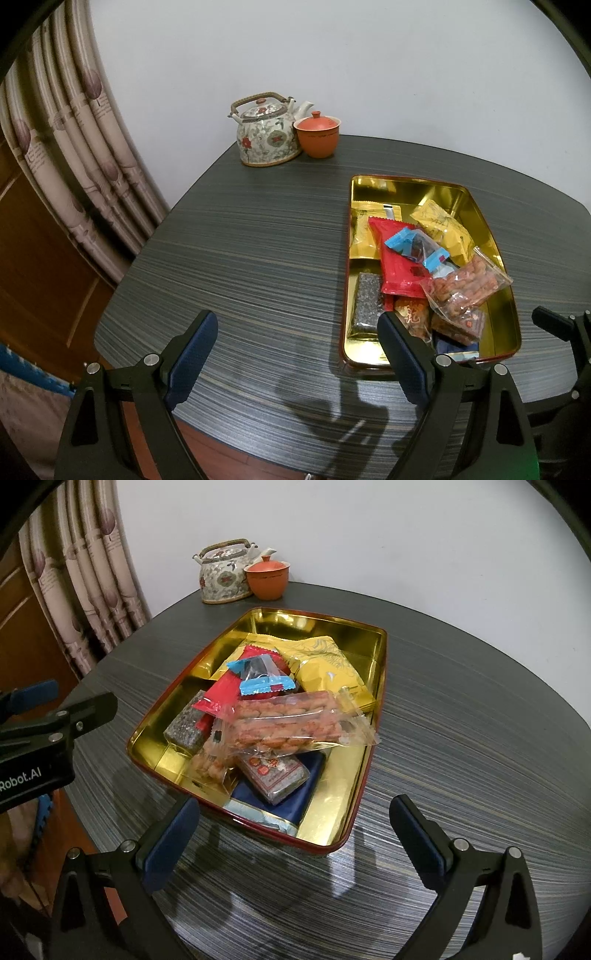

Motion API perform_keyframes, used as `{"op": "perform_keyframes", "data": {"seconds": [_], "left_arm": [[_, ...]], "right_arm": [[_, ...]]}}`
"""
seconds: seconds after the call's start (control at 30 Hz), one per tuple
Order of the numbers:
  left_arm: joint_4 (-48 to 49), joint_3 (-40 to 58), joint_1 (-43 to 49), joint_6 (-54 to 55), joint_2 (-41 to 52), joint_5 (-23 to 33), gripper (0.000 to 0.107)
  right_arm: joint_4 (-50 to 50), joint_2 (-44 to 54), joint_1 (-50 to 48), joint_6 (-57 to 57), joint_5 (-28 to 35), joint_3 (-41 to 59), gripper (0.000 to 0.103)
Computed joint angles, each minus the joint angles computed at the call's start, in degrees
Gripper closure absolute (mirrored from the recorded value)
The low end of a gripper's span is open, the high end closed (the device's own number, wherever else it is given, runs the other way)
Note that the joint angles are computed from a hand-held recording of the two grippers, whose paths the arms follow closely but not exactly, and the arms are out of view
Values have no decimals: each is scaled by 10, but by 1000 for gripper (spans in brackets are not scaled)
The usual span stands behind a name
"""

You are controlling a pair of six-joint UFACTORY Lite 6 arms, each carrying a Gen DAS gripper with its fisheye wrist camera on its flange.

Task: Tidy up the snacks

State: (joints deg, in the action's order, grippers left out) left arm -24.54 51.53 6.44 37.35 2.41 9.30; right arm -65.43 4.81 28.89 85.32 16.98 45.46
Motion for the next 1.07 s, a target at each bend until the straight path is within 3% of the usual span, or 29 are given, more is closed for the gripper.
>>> {"op": "perform_keyframes", "data": {"seconds": [0.67,0.93,1.07], "left_arm": [[23,-4,-4,-9,0,-9,19],[-81,-6,5,105,-3,-5,19],[-61,-5,5,85,-3,-4,19]], "right_arm": [[-8,3,3,10,-2,-4,1],[-12,4,3,14,-3,-5,1],[-11,4,4,14,-2,-4,1]]}}
